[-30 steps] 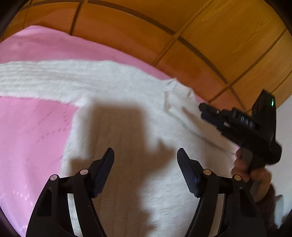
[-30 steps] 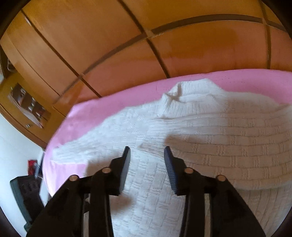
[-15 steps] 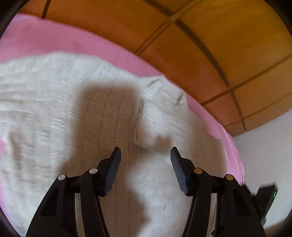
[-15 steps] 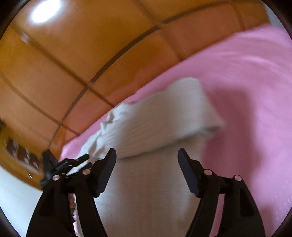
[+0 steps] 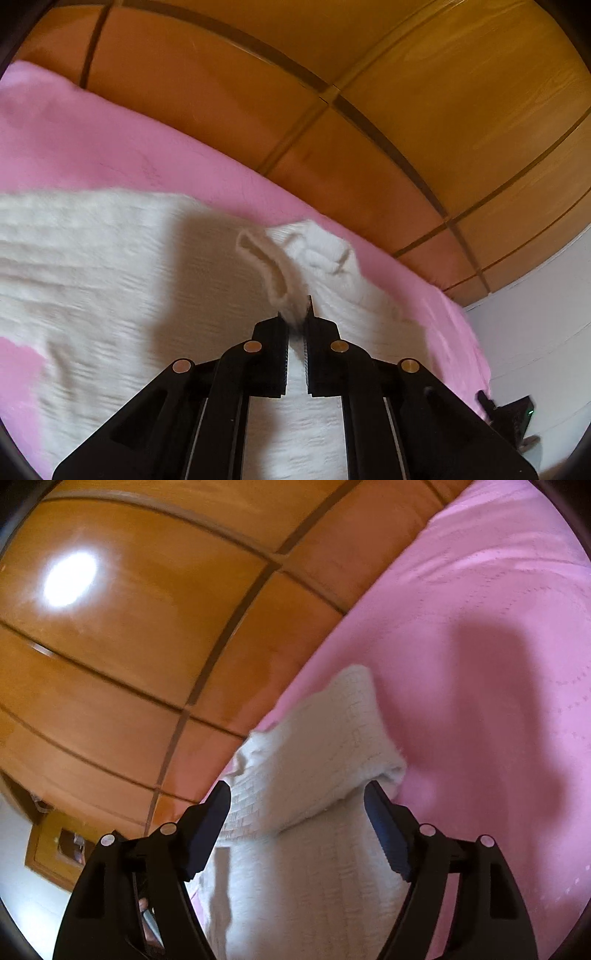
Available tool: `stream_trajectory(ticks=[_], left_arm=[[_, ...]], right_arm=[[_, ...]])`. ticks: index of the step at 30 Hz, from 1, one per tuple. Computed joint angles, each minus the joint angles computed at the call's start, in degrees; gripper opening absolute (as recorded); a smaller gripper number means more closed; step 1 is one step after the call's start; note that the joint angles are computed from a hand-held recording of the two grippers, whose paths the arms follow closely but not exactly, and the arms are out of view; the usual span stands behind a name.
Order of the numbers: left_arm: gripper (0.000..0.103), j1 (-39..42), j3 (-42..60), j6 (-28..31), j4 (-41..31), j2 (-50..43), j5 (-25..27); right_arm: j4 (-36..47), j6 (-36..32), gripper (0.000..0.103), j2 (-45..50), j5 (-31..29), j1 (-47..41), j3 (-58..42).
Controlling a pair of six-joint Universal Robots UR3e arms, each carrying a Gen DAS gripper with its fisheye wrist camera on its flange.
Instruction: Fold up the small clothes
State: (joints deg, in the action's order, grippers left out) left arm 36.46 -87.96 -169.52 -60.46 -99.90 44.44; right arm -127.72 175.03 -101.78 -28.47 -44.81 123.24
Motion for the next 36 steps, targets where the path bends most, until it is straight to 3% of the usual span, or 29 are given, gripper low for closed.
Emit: stream_trajectory(ticks=[2,6,11,14,15,17,22,26,27,28,30,33,36], left_arm=[[0.006,-0.2,-0.6,2.3,1.1,-0.3,3.4],[0.006,-0.2,-2.9,1.2,4.1,-1.7,6.1],[0.006,-2.0,-4.4,0.1,8.4,-3.9,12.0],[0.010,-2.7,-6.3,-0.4,12.4,-4.0,14.1],[0.018,-2.7,-6.6,-0.6,13.0,-3.8,14.6],[0.023,-1.5,-7.7,-0.7,13.0,-2.4,15.1],[0.023,6.3,-12.0,2.2,10.3,3.6,13.2],[0.023,15.5,-15.8,7.6,6.5,9.6,10.4],[0.027,17.4,-16.4,8.8,6.2,10.6,10.3],[0.045,20.5,-16.9,11.3,4.1,12.0,9.2],[0.060,26.5,-17.8,13.4,1.8,14.0,7.4],[0.060,34.8,-15.9,15.6,-2.1,13.1,6.0],[0.060,41.5,-11.3,15.5,-5.7,8.7,5.0]], right_arm=[[-2.0,0.7,0.073,1.1,-1.0,2.7,-1.3],[-11.5,6.7,0.073,6.8,-6.7,10.6,-4.3],[-16.6,11.3,0.072,16.5,-21.4,23.4,-11.4],[-22.5,11.1,0.072,16.2,-28.1,27.0,-9.1],[-23.0,11.1,0.073,15.9,-28.9,27.4,-8.7],[-22.7,10.7,0.073,15.1,-32.4,29.1,-8.9],[-21.4,9.2,0.074,10.4,-34.3,32.4,-7.0],[-26.1,9.8,0.075,10.0,-41.3,39.3,-5.2],[-27.3,10.0,0.075,10.8,-43.7,41.6,-5.1],[-28.7,10.2,0.077,11.8,-45.8,43.5,-5.2],[-31.5,10.6,0.080,14.1,-51.5,47.8,-5.6],[-35.6,10.1,0.090,17.5,-59.0,53.5,-5.7],[-36.2,10.1,0.094,18.7,-61.4,55.1,-6.3]])
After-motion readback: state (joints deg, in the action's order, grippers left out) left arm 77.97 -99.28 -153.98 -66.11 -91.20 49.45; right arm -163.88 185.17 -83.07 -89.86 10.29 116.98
